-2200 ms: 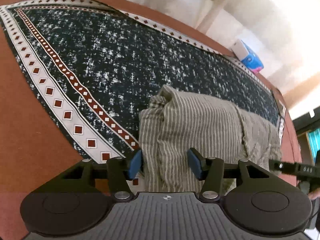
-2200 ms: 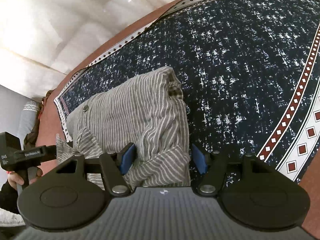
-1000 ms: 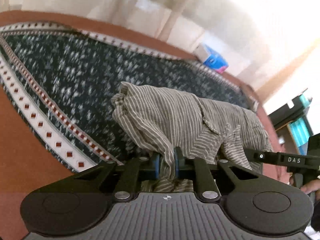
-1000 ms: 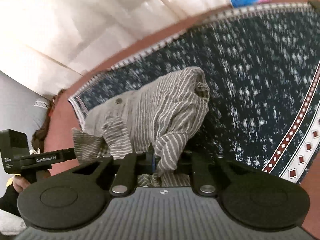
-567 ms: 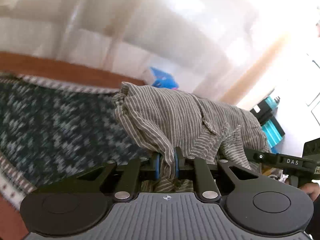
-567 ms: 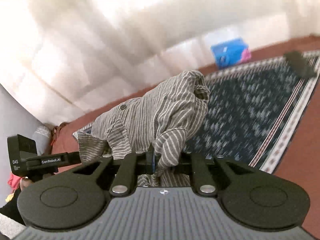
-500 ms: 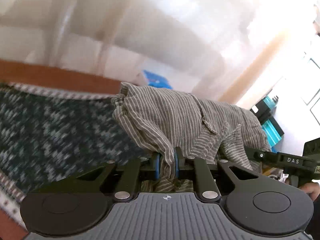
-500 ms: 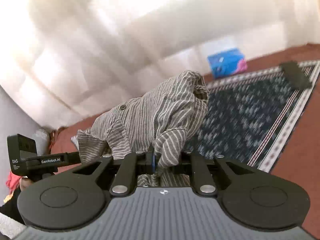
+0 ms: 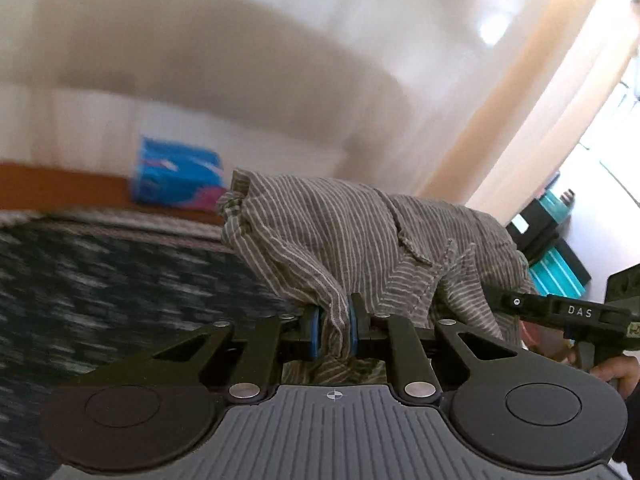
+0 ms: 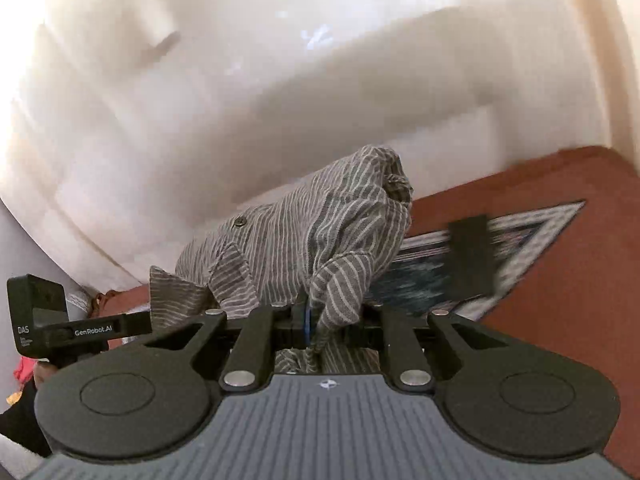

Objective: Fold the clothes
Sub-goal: 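Grasp the folded shirt with both grippers and lift it off the mat, then carry the shirt with both grippers and lower it onto the bare table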

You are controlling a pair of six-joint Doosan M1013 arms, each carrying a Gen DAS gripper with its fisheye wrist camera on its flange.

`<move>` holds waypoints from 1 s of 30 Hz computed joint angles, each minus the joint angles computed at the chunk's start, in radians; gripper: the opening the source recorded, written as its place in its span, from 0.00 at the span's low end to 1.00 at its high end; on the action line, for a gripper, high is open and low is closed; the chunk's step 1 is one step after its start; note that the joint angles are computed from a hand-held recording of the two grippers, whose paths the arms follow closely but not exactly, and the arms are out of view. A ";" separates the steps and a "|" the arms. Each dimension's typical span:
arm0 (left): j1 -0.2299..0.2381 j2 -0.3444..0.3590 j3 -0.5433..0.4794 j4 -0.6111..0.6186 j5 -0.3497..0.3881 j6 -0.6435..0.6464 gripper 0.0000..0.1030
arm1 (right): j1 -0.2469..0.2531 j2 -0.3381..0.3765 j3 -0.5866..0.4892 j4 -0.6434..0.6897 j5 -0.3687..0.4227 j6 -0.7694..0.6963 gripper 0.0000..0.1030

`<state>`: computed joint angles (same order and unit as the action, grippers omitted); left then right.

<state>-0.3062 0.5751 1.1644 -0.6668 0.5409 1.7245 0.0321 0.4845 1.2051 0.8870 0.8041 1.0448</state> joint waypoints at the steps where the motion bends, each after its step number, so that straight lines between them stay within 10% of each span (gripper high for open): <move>1: -0.022 0.029 -0.044 0.045 0.011 -0.070 0.10 | -0.025 0.019 -0.033 -0.021 0.033 0.006 0.15; 13: -0.139 0.377 -0.569 0.384 0.232 -0.520 0.14 | -0.188 0.207 -0.251 -0.060 0.168 0.019 0.16; 16: -0.149 0.452 -0.678 0.451 0.320 -0.594 0.36 | -0.201 0.257 -0.277 -0.081 0.185 0.068 0.20; 19: -0.144 0.443 -0.653 0.499 0.347 -0.652 0.29 | -0.199 0.293 -0.299 -0.194 0.174 0.175 0.40; 23: -0.141 0.382 -0.564 0.563 0.310 -0.669 0.36 | -0.217 0.269 -0.249 -0.161 0.123 0.139 0.40; 27: -0.149 0.326 -0.523 0.491 0.249 -0.495 0.36 | -0.209 0.205 -0.166 -0.132 -0.038 -0.039 0.41; 30: -0.157 0.370 -0.620 0.373 0.313 -0.317 0.40 | -0.204 0.216 -0.190 0.007 0.001 -0.193 0.41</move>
<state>-0.4635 0.9452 0.5441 -0.2941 0.8537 1.4078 -0.1718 0.7002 1.0156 0.8938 0.8050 0.8519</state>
